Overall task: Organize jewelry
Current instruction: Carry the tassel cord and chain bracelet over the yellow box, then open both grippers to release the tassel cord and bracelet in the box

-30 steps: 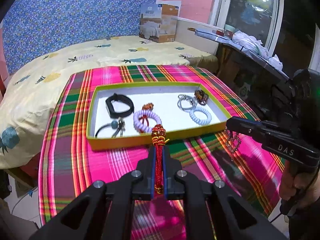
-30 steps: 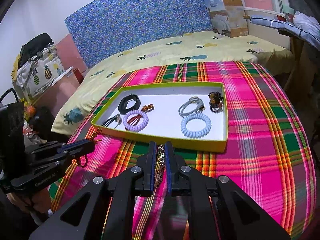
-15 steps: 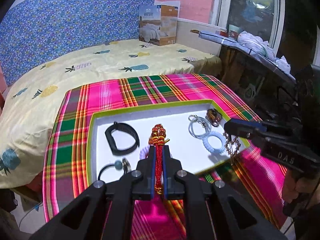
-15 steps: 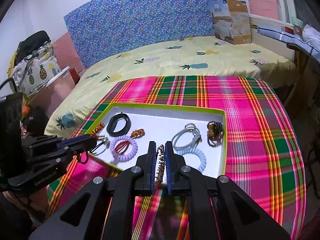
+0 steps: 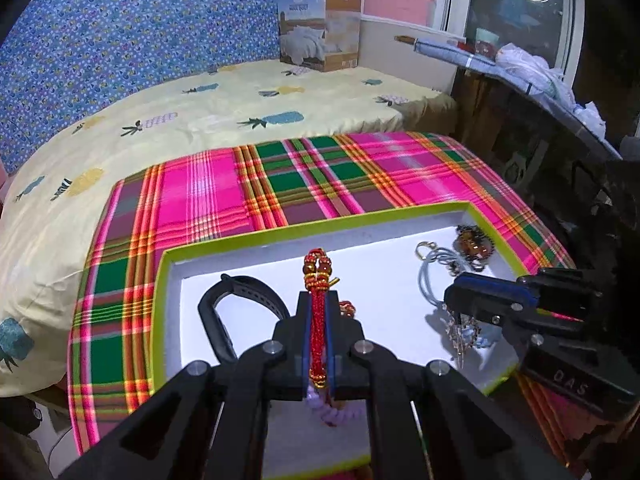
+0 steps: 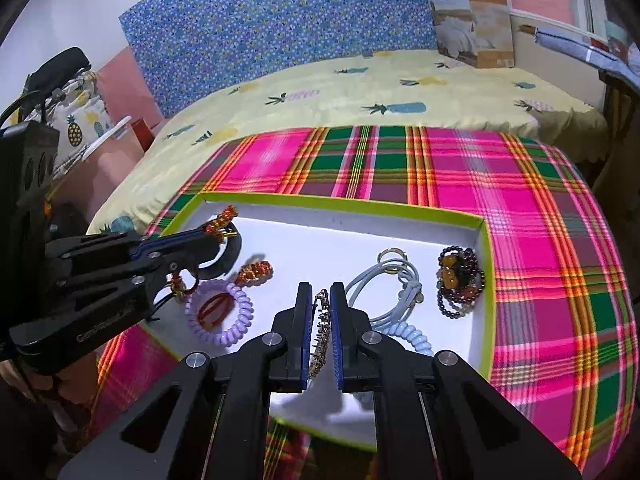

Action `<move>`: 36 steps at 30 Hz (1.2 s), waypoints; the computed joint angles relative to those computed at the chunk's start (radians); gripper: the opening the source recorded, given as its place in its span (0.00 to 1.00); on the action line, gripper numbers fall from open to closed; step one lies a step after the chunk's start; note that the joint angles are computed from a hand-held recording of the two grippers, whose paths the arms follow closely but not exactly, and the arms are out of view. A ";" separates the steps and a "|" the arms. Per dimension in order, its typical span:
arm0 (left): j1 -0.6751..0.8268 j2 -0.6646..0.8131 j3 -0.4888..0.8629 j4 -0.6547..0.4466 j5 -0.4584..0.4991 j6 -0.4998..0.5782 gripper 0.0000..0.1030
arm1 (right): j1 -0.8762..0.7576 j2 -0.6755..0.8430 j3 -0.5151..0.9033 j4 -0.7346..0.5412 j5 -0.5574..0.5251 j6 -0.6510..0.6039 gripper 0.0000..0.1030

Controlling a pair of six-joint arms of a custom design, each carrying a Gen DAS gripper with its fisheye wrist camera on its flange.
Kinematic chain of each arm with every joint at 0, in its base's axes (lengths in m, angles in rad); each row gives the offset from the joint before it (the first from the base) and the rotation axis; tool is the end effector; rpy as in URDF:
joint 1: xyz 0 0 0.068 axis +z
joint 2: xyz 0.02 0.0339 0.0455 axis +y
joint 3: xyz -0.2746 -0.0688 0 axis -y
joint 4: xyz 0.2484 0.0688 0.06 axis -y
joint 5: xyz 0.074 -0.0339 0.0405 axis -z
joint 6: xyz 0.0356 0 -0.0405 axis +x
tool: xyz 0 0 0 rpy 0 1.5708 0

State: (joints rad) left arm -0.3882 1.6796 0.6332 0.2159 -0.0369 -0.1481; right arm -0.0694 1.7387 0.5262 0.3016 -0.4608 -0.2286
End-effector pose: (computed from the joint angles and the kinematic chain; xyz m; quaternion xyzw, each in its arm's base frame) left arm 0.2782 -0.1124 0.1206 0.1050 0.9262 -0.0792 0.3533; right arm 0.2745 -0.0032 0.0890 -0.1470 0.9123 0.1668 0.3440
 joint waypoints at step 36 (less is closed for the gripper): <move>0.012 0.026 0.011 0.000 0.051 0.011 0.20 | -0.007 0.018 0.007 0.018 0.018 0.019 0.29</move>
State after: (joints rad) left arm -0.3758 1.7059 0.6447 0.2155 0.0143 -0.1366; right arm -0.0760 1.7565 0.5335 0.3198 -0.4428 -0.2093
